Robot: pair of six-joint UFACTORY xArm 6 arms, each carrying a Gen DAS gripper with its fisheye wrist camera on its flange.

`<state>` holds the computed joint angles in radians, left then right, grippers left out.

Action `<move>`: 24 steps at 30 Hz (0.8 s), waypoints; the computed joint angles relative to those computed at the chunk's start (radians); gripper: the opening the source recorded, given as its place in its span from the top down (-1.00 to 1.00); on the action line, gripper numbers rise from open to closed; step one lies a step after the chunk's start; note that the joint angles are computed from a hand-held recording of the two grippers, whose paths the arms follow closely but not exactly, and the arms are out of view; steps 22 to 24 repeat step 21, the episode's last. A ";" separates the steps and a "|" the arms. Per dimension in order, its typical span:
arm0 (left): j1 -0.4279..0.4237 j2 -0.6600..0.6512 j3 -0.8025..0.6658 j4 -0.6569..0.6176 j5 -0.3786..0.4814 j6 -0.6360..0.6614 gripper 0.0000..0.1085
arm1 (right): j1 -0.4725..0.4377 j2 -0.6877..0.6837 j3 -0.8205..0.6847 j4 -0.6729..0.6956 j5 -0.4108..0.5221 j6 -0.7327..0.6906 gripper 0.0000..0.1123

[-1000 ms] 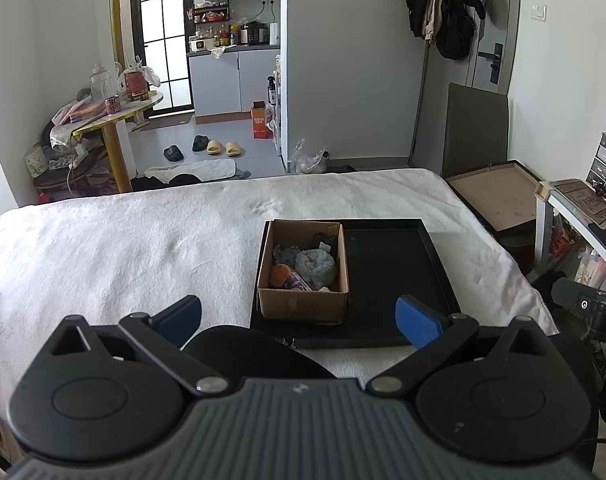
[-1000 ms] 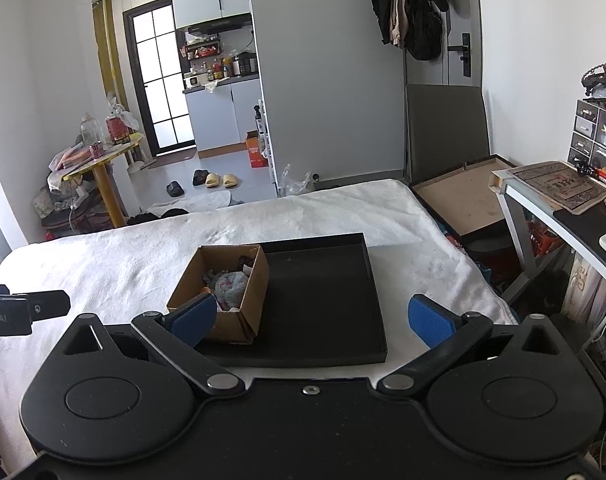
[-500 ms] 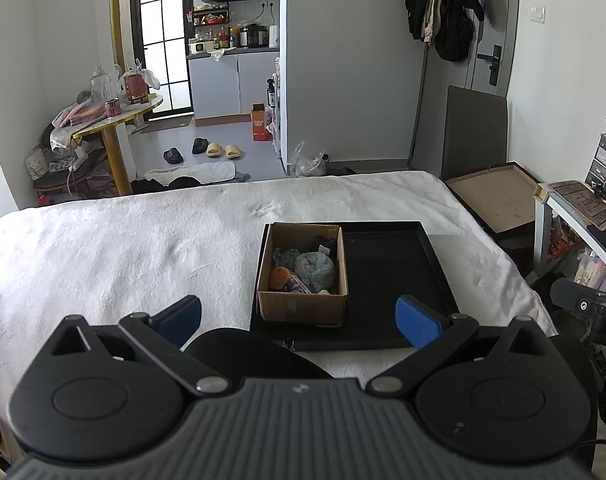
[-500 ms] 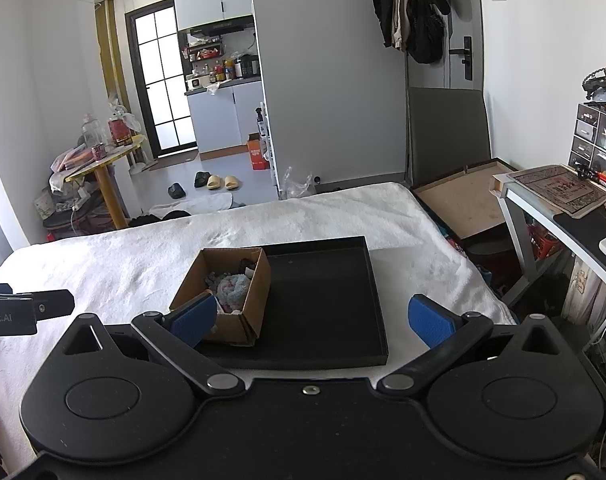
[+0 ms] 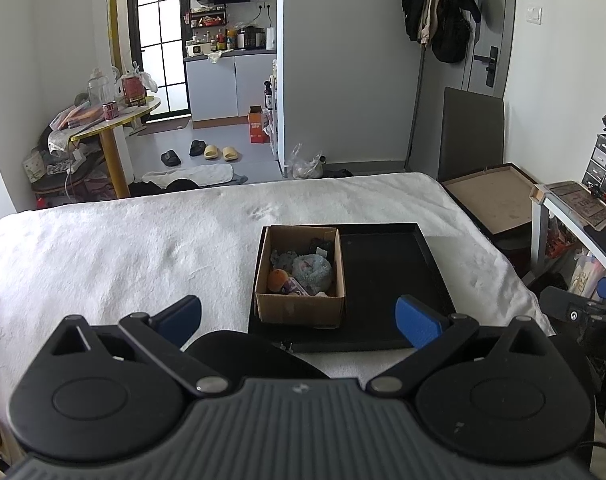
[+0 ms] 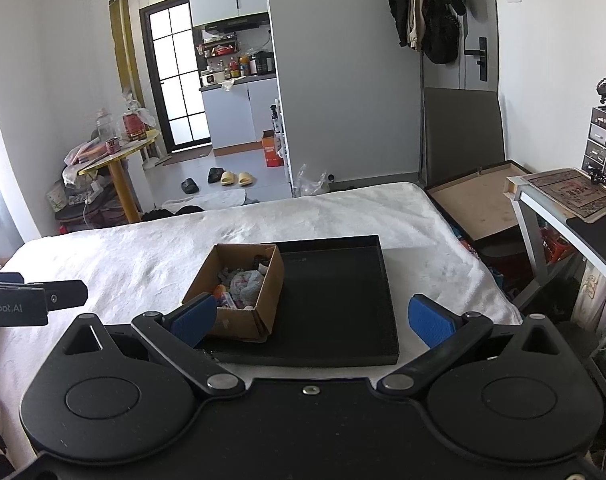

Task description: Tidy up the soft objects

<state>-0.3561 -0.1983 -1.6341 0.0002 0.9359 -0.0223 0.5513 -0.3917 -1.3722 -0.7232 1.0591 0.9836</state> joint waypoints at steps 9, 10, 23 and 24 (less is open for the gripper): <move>0.001 0.007 -0.019 -0.007 0.013 0.002 -0.89 | -0.001 -0.003 -0.003 0.016 -0.011 -0.013 -0.83; 0.001 0.007 -0.018 -0.009 0.013 0.003 -0.89 | 0.000 -0.002 -0.005 0.017 -0.009 -0.014 -0.83; 0.002 0.013 -0.023 -0.012 0.013 0.012 -0.89 | -0.008 -0.004 -0.001 0.030 -0.019 -0.016 -0.83; 0.002 0.013 -0.023 -0.012 0.013 0.012 -0.89 | -0.008 -0.004 -0.001 0.030 -0.019 -0.016 -0.83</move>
